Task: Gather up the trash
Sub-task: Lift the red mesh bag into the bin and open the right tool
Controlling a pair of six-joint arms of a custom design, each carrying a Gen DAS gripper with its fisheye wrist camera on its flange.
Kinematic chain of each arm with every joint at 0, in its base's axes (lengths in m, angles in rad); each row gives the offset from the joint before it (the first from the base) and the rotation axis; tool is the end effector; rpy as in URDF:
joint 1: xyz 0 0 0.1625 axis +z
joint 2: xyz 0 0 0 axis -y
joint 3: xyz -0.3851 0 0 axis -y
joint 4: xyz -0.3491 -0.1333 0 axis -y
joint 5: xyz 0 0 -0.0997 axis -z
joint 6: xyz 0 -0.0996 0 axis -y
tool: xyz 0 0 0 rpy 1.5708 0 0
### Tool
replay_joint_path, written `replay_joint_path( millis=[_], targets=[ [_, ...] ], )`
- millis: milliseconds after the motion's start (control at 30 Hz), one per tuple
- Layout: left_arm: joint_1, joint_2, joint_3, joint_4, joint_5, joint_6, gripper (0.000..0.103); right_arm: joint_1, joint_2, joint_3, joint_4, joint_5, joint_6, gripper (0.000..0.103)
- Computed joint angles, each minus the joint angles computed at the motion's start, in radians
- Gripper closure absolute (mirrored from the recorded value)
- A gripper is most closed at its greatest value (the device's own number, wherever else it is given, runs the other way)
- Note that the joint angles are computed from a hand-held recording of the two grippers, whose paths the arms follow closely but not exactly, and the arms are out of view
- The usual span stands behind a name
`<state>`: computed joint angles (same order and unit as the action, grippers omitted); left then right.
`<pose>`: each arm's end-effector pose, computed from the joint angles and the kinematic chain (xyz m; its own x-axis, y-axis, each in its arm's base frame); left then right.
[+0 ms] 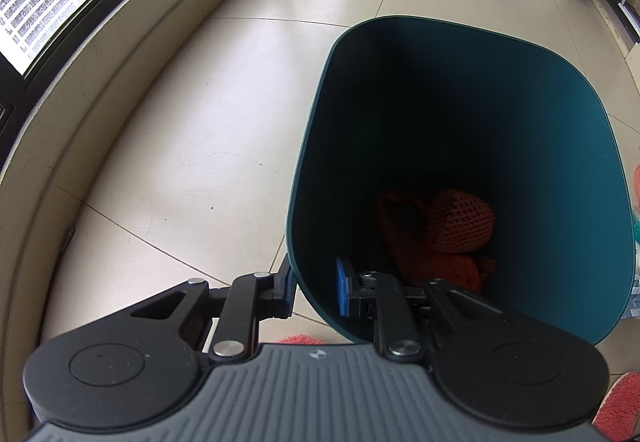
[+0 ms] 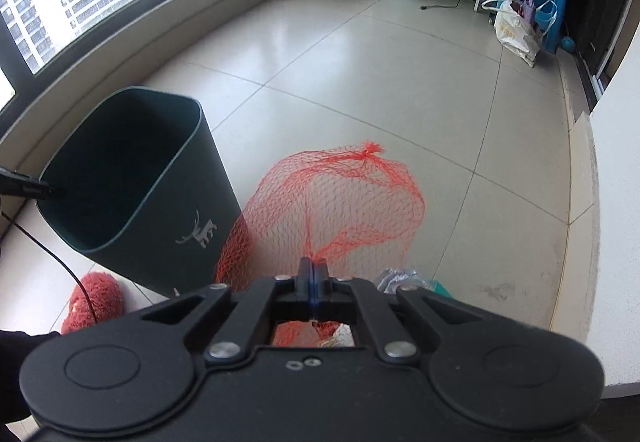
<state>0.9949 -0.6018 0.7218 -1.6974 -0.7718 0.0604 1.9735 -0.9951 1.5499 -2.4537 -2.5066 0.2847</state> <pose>-0.2445 -0.7524 0.2699 -0.5536 0.4258 -0.7157 0.5790 0.8145 0.0367 0.2918 -0.5494 0.2778 -0.7255 0.2506 0.6409 -0.1742 0.8341 -0.5233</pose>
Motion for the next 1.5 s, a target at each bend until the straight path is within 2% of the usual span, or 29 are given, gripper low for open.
replay_joint_path(
  millis=[67, 133, 267, 367, 567, 733, 1000, 1267, 1500],
  targets=[
    [0.001, 0.000, -0.001, -0.001, -0.002, 0.003, 0.085, -0.002, 0.006, 0.006, -0.066, 0.009, -0.003, 0.103],
    [0.002, 0.002, -0.004, 0.000, -0.002, 0.003, 0.085, 0.011, 0.013, -0.010, -0.126, 0.009, -0.051, 0.103],
    [0.002, 0.004, -0.007, 0.002, -0.003, 0.001, 0.085, 0.045, 0.034, -0.079, -0.162, 0.029, -0.132, 0.103],
    [0.003, 0.005, -0.011, 0.005, -0.006, 0.000, 0.085, 0.072, 0.057, -0.141, -0.191, 0.080, -0.199, 0.103],
    [0.003, 0.006, -0.012, 0.007, -0.008, -0.002, 0.085, 0.104, 0.167, -0.340, -0.135, 0.166, -0.318, 0.103],
    [0.003, 0.006, -0.012, 0.000, -0.011, -0.003, 0.085, 0.106, 0.278, -0.491, -0.076, 0.224, -0.348, 0.103],
    [0.004, 0.000, 0.004, -0.014, -0.009, 0.003, 0.085, 0.060, 0.436, -0.673, 0.063, 0.292, -0.294, 0.103],
    [0.002, -0.007, 0.020, -0.027, -0.009, 0.016, 0.085, 0.004, 0.600, -0.848, 0.202, 0.269, -0.256, 0.103],
    [0.001, -0.007, 0.023, -0.031, -0.005, 0.020, 0.085, -0.030, 0.693, -0.959, 0.322, 0.254, -0.194, 0.103]
  ],
)
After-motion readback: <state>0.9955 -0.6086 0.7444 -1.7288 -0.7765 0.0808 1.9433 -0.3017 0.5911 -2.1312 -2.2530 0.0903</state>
